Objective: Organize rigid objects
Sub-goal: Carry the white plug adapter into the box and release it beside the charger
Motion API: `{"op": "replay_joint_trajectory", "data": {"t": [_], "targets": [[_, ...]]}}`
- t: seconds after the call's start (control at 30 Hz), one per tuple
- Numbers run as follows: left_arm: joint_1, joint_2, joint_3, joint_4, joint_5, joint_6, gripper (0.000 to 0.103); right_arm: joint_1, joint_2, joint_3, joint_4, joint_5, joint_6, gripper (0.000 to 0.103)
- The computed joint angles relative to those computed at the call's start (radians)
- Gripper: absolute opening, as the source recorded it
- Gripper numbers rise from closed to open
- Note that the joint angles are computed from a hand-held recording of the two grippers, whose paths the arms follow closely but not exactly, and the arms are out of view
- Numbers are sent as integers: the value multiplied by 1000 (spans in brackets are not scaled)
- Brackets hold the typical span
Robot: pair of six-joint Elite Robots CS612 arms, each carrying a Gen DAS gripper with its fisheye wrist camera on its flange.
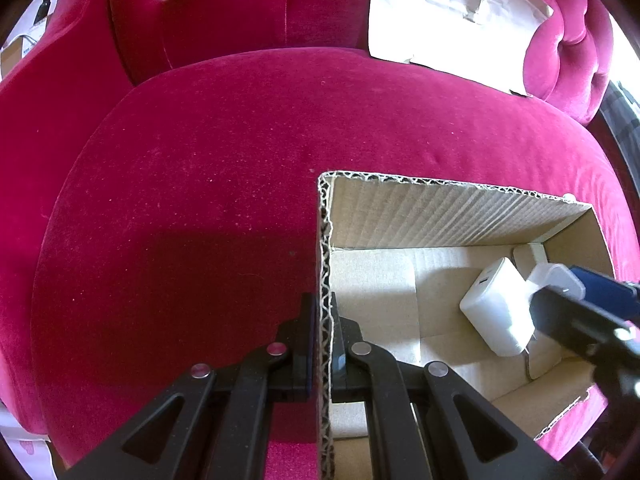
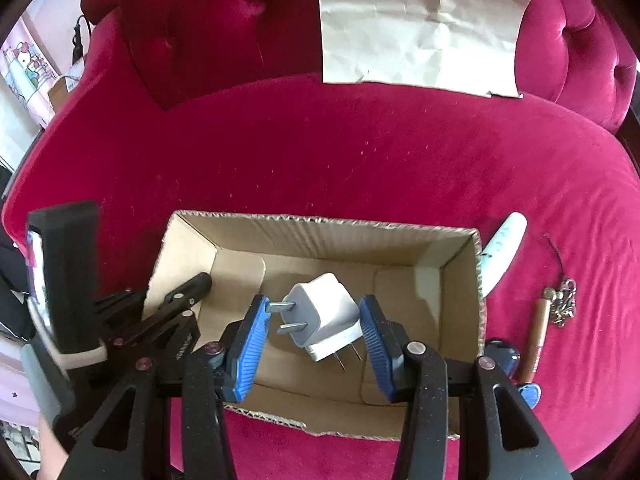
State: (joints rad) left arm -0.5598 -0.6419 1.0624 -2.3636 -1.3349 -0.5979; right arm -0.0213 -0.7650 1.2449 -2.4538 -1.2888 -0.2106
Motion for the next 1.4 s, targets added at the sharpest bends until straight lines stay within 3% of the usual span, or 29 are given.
{"op": "replay_joint_trajectory", "data": {"t": [0.53,0.63,0.7,0.9,1.4], "targets": [[-2,1,-1,2,3,4,4,3,17,-16,-21,31,21,52],[-3,2,-4,5,4,5,4,4,16,-15,-35,22,13,69],[-3,2,-4,5,5,6,4,4,11,-7,-55,7,14,85],[-4,4,-8,8,8,5,4,6,9,1,-95,-30,2,102],[-9,8,-16,20,23,6,3,-12,-10,28,-158,-40,-4,103]]}}
